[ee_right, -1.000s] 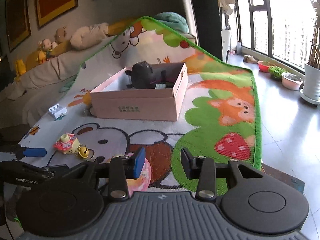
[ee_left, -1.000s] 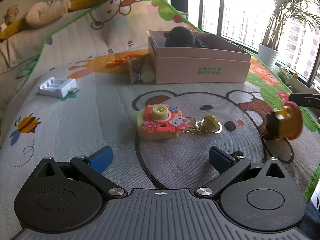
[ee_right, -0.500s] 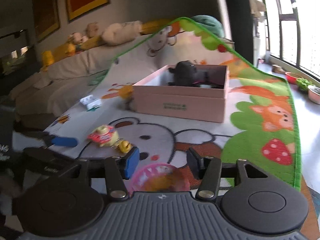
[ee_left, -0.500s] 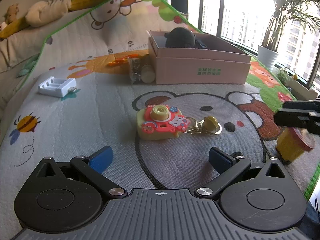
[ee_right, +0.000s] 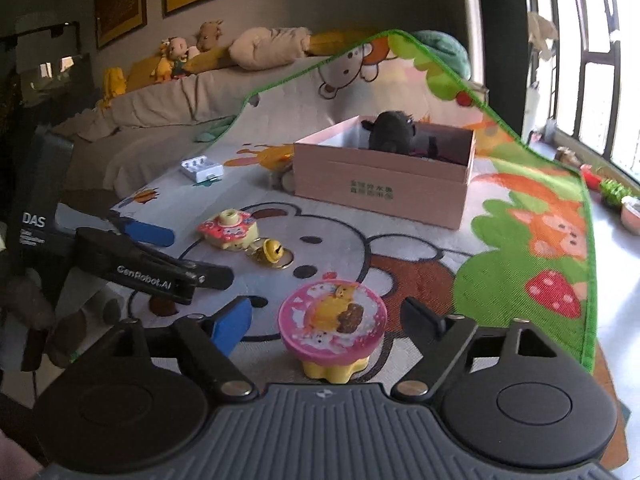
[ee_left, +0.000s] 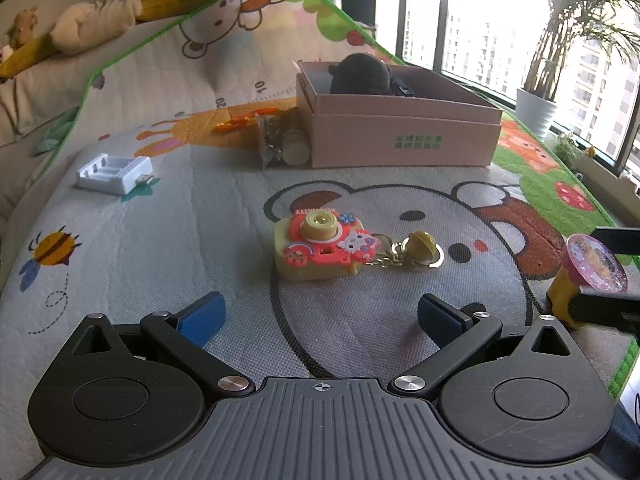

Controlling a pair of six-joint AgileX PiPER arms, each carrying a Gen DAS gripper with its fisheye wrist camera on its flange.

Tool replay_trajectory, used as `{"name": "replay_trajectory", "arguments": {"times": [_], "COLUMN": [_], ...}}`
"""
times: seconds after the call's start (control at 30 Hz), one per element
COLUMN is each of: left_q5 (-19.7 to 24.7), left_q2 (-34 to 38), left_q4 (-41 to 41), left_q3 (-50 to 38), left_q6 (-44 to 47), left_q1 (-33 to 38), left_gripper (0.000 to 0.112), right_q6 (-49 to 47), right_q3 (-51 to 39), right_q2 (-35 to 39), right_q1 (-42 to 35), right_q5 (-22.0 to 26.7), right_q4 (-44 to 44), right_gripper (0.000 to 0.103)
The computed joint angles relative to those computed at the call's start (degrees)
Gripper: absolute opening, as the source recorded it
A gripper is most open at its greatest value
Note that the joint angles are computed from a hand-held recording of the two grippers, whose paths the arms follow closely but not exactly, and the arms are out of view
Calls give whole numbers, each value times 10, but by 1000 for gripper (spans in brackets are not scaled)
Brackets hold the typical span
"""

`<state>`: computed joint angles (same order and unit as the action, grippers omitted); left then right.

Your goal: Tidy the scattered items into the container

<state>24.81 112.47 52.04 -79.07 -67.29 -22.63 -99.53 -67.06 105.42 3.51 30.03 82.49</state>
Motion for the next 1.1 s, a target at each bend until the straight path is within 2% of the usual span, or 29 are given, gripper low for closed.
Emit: {"name": "replay_trajectory", "arguments": {"times": [0.03,0.07,0.17,0.2,0.3,0.33,0.43,0.57,0.63,0.67,0.73,0.8,1.1], "left_q5": [0,-3,-59,-63,3,13,10,22,10,3,-5,-13,-42], "left_q2": [0,-2,-18,-17,13,23,43,64,66,66,66,60,-15], "left_q4": [-3,-3,40,43,31,12,-56,-31,-48,-72,-72,-46,53], "left_q3": [-1,0,25,19,-40,-57,-93,-117,-117,-118,-113,-101,-18], "left_q6": [3,1,-56,-58,-33,-13,59,47,61,86,91,76,5], "left_q1": [0,1,16,19,13,16,28,25,30,34,34,31,-3], "left_gripper": [103,103,103,103,103,103,103,102,89,76,76,69,69], "right_q6": [5,13,5,-3,-18,-24,-40,-41,-28,-19,-11,-17,-79], "right_q3": [0,-1,5,9,19,21,27,27,23,20,18,20,42], "right_q2": [-1,-1,-5,-7,-11,-12,-13,-13,-10,-8,-4,-4,-29], "right_q1": [2,3,-1,-2,-6,-6,-5,-4,-4,-3,-1,0,0], "right_q5": [-7,-10,-14,-16,-16,-16,-16,-17,-17,-18,-21,-26,-39], "right_q4": [-6,-12,-2,5,19,24,38,40,25,16,8,18,67], "right_gripper": [56,56,56,56,56,56,56,56,56,56,56,56,56]}}
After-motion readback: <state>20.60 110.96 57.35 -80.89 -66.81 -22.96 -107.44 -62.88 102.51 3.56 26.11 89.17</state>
